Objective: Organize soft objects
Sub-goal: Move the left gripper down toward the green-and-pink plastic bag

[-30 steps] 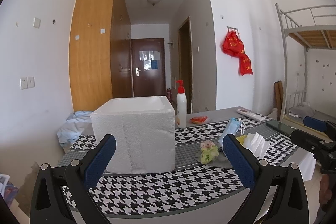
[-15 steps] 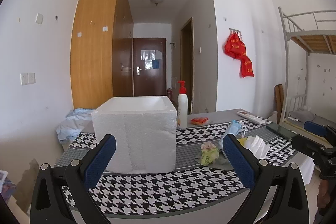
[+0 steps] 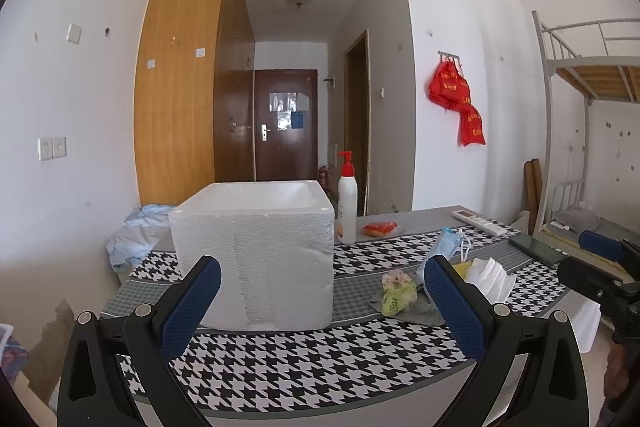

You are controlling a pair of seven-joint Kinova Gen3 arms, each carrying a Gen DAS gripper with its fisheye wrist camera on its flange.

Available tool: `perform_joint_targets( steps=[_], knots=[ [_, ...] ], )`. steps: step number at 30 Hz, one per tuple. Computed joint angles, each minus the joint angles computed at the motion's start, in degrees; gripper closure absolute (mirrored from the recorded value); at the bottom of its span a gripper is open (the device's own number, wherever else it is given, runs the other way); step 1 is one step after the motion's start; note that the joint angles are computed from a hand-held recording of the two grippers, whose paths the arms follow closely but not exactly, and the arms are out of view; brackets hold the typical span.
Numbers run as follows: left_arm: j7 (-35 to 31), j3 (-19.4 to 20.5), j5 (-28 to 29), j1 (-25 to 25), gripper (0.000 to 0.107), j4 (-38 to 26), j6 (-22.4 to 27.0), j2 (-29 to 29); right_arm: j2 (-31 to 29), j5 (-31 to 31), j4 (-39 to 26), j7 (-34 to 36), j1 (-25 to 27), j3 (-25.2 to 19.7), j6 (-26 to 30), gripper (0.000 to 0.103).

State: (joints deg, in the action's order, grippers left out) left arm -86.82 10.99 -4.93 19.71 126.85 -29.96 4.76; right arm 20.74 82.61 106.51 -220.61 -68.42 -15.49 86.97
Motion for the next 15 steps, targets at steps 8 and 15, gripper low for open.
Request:
perform_joint_targets(
  steps=[8,15],
  knots=[
    [0.98,0.56,-1.40,0.05,0.006,-2.98,3.43,1.76,-0.60,-0.68,0.55,0.86,1.89,0.25,-1.96,0.000],
    [2.81,1.72,-4.85,-0.13,0.006,-6.04,6.52,3.87,-1.23,-1.80,1.02,0.97,3.93,0.62,-3.90,0.000]
  ],
)
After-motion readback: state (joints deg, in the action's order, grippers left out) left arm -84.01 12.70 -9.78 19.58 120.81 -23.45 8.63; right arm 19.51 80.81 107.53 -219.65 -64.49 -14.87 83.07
